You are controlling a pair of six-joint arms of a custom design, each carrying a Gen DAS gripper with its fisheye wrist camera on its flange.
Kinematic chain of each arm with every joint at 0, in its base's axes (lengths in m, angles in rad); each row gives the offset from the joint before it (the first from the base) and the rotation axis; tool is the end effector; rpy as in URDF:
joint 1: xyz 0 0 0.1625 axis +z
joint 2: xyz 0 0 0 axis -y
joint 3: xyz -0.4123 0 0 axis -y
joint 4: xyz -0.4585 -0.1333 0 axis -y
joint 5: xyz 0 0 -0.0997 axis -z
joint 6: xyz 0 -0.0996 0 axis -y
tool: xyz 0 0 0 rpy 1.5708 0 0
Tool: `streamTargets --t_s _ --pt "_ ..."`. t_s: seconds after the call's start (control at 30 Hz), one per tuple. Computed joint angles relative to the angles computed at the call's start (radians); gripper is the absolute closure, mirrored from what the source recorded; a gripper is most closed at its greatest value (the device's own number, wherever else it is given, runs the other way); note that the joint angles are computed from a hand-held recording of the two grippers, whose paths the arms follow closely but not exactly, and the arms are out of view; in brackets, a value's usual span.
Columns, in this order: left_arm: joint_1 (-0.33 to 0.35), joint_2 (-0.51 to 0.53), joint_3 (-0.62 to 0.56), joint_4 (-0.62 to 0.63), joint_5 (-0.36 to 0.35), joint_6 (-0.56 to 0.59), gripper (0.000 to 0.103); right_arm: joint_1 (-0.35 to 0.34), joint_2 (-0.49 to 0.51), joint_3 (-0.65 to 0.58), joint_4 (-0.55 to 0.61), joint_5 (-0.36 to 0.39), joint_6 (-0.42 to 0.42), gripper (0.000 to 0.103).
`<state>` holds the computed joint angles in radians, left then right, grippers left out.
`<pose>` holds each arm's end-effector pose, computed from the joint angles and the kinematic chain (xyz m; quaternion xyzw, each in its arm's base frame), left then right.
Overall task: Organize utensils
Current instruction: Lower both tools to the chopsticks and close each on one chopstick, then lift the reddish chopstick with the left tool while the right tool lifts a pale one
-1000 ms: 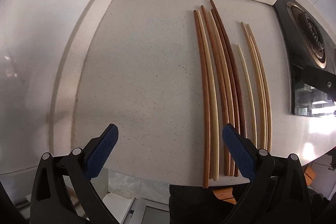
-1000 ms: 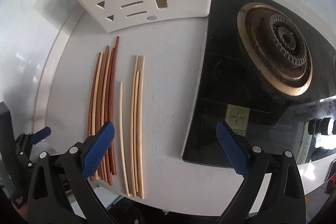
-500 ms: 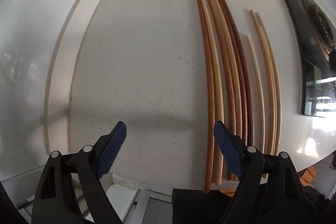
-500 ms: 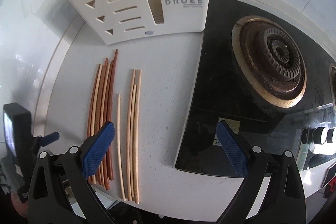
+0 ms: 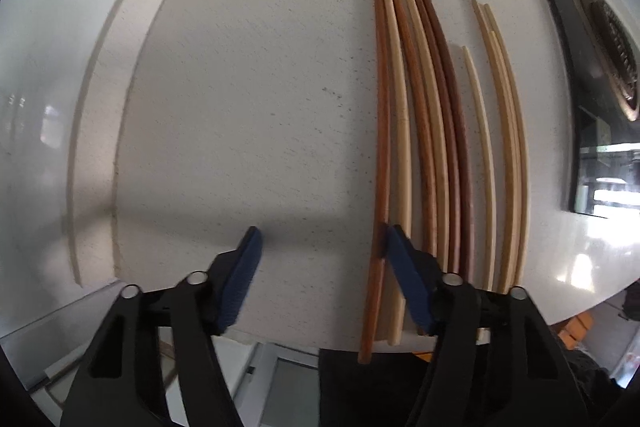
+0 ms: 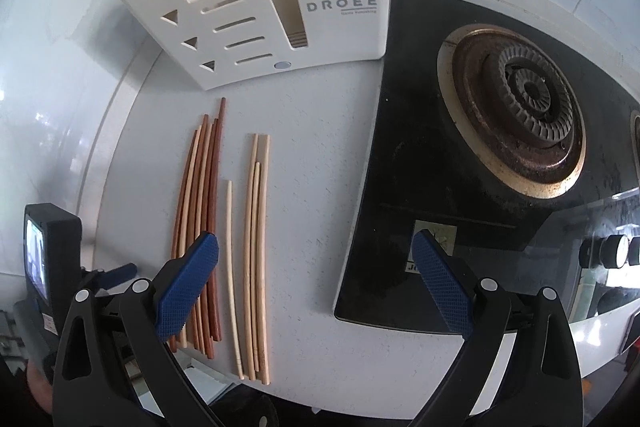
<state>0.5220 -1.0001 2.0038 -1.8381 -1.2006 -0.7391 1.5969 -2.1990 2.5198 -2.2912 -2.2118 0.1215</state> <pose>-0.3321 -0.3864 -0.0130 0.2069 0.8959 0.0877 0.3833 0.0820 -0.3137 0.3168 -0.1068 -0.9262 0.2106 0.2940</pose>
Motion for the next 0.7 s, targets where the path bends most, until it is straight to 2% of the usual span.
streamTargets --t_s 0.13,0.17,0.2,0.27,0.3,0.43,0.5,0.57,0.7 --pt "-0.007 -0.015 0.011 0.012 -0.011 0.005 0.052 -0.009 0.006 -0.006 0.024 0.014 -0.003 0.005" --pt "-0.009 -0.011 0.008 0.014 -0.013 0.008 0.058 -0.012 0.01 -0.009 0.029 0.018 -0.005 0.014" --pt "-0.011 -0.01 0.005 0.018 -0.016 0.009 0.061 -0.014 0.012 -0.012 0.04 0.018 -0.007 0.032" --pt "-0.023 -0.007 0.006 0.02 -0.024 0.007 0.071 -0.023 0.026 -0.023 0.076 0.02 -0.003 0.047" --pt "-0.024 -0.003 0.004 0.021 -0.025 0.012 0.072 -0.028 0.034 -0.026 0.091 0.017 0.001 0.048" --pt "-0.034 0.011 -0.012 0.041 -0.035 0.018 0.094 -0.04 0.074 -0.04 0.136 0.023 -0.008 0.057" --pt "-0.046 -0.001 0.002 0.043 -0.053 0.013 0.096 -0.047 0.101 -0.048 0.155 0.038 -0.009 0.067" --pt "-0.045 -0.003 0.0 0.041 -0.058 0.015 0.097 -0.047 0.129 -0.058 0.17 0.039 -0.001 0.072" --pt "-0.047 0.0 0.0 0.021 -0.082 0.027 0.097 -0.041 0.192 -0.079 0.18 0.044 0.004 0.075"
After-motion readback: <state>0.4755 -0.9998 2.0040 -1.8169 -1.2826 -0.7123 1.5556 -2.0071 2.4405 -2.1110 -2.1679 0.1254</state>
